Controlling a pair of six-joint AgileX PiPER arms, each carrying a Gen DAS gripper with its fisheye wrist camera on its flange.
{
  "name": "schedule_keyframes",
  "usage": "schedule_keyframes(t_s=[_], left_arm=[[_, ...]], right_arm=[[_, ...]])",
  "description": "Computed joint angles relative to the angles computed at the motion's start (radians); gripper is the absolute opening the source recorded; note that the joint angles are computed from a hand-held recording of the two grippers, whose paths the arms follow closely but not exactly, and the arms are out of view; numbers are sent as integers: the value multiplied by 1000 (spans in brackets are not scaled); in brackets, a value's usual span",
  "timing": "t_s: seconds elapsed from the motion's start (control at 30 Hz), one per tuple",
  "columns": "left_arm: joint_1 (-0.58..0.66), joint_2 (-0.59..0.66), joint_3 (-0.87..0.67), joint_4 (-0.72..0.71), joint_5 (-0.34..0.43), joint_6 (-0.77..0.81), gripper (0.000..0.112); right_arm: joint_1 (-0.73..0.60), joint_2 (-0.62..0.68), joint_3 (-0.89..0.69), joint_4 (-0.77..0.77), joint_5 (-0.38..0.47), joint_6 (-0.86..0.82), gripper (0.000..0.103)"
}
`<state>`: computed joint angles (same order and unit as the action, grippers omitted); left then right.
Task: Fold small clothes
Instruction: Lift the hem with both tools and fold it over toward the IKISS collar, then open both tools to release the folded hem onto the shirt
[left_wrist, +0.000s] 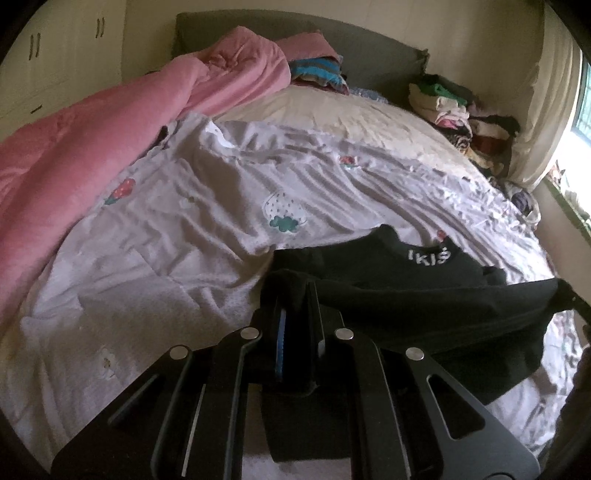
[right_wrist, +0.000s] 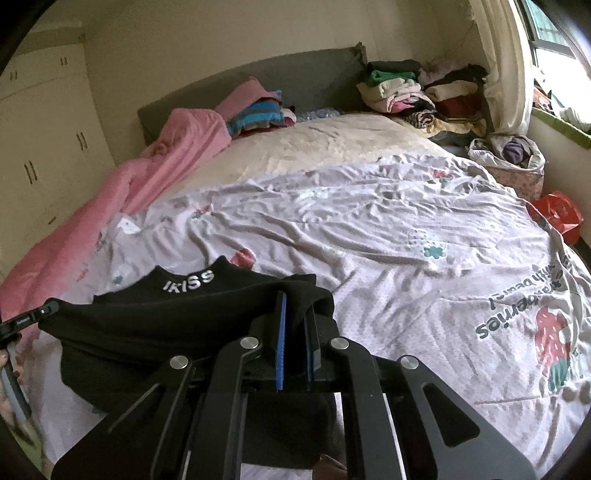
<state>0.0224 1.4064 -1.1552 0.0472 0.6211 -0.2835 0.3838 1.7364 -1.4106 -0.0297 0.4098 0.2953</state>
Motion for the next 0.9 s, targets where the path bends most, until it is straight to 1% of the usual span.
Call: schedule_keyframes(t_s=[0.17, 0.3, 0.37, 0.4, 0.43, 0.47, 0.5, 0.53, 0.57, 0.6, 0.63, 0.67, 0.7, 0.77, 0.8, 0.9], left_arm=[[-30, 42, 15, 92, -29, -73, 5], [-35, 58, 23, 112, -40, -81, 6], [-34, 59, 27, 112, -44, -76, 9], [-34, 58, 29, 114, -46, -77, 10], [-37, 58, 31, 132, -47, -95, 13], [-42, 59, 33, 161, -48, -120, 18], [-41, 54, 38, 168, -54, -123, 19], [-36, 51, 41, 156, -57, -113, 22], [-31, 47, 43, 144, -59, -103, 25], [-30, 37, 49, 140, -63, -98, 26], [-32, 28, 54, 151, -65, -106, 31], [-35, 21, 59, 155, -68, -110, 37], [-37, 13, 62, 153, -70, -109, 40], [-45, -12, 73, 173, -76, -131, 57], [-51, -22, 77, 186, -77, -143, 59], [-65, -61, 91, 202, -81, -156, 66]], right_arm=[[35, 68, -38, -184, 17, 159, 7], [60, 106, -56, -306, 33, 269, 9], [71, 118, -67, -343, 46, 300, 12], [75, 121, -70, -361, 52, 315, 19], [79, 124, -72, -375, 60, 324, 26], [82, 124, -72, -384, 63, 330, 28], [85, 122, -70, -398, 65, 342, 32], [88, 117, -62, -413, 63, 357, 38], [93, 109, -52, -432, 60, 377, 41], [97, 103, -44, -455, 58, 401, 47], [102, 89, -27, -487, 50, 437, 54], [106, 79, -15, -510, 45, 462, 57], [110, 64, 2, -535, 35, 489, 59], [117, 43, 23, -543, 24, 488, 61], [123, 37, 25, -544, 26, 483, 65], [145, 4, 58, -583, 12, 496, 67]])
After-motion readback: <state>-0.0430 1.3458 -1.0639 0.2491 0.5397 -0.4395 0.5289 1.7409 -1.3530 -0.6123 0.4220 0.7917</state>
